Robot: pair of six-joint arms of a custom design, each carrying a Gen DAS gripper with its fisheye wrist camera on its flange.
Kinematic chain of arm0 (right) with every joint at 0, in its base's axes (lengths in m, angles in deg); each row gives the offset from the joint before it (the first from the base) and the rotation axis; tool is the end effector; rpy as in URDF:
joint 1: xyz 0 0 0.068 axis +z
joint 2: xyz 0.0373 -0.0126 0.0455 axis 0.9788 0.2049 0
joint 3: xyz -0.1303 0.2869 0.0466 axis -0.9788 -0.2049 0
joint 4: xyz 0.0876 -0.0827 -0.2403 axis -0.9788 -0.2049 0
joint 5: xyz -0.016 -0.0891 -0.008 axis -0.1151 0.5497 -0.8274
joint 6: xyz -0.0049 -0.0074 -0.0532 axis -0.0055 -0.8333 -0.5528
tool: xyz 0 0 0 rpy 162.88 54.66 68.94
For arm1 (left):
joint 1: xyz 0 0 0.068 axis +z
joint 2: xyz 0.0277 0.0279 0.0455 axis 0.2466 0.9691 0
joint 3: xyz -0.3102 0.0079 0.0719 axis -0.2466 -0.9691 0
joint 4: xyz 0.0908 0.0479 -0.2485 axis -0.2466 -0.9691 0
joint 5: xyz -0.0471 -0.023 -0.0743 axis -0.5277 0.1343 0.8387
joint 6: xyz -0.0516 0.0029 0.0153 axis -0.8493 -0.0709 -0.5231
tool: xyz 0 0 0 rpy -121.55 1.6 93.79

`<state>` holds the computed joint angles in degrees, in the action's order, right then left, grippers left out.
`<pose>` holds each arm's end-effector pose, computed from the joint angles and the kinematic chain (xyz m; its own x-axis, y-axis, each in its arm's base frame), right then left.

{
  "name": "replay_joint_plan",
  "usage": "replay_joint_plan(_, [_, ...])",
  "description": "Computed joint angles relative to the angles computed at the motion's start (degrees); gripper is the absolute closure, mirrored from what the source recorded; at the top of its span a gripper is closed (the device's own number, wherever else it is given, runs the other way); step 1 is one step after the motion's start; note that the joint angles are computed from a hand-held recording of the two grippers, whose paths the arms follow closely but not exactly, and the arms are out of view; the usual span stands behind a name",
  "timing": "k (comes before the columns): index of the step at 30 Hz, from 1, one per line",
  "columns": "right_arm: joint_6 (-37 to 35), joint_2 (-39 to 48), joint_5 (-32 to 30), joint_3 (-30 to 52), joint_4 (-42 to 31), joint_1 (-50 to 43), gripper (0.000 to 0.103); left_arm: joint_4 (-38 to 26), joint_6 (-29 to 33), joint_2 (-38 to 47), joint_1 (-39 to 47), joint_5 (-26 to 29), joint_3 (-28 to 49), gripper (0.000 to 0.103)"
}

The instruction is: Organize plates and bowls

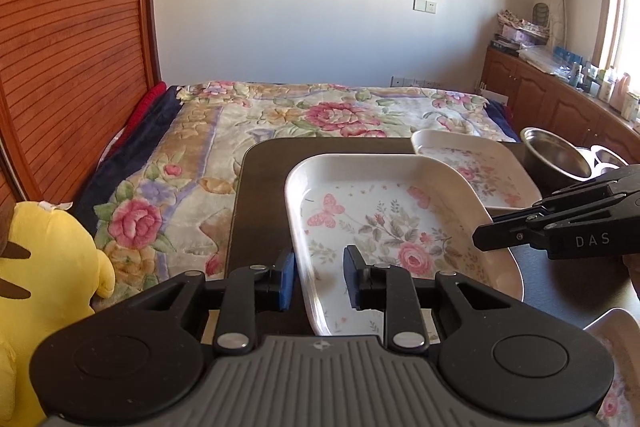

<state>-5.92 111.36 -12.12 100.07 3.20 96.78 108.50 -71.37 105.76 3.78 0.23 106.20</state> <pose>0.2900 0.0989 0.0543 -0.6971 -0.0031 -0.7170 -0.1947 0.9632 0.1852 0.3272 -0.0709 0.0706 -0.5264 0.2715 -0.8057 0.4949 0.8684 -0.0308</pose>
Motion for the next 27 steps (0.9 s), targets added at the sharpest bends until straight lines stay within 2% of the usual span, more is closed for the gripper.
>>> replay_joint_plan(27, [-1.44, -14.04, 1.87, -20.02, 10.17, -3.44, 0.090, 4.65, -3.28, -11.90, -14.04, -7.65, -13.57, 0.075])
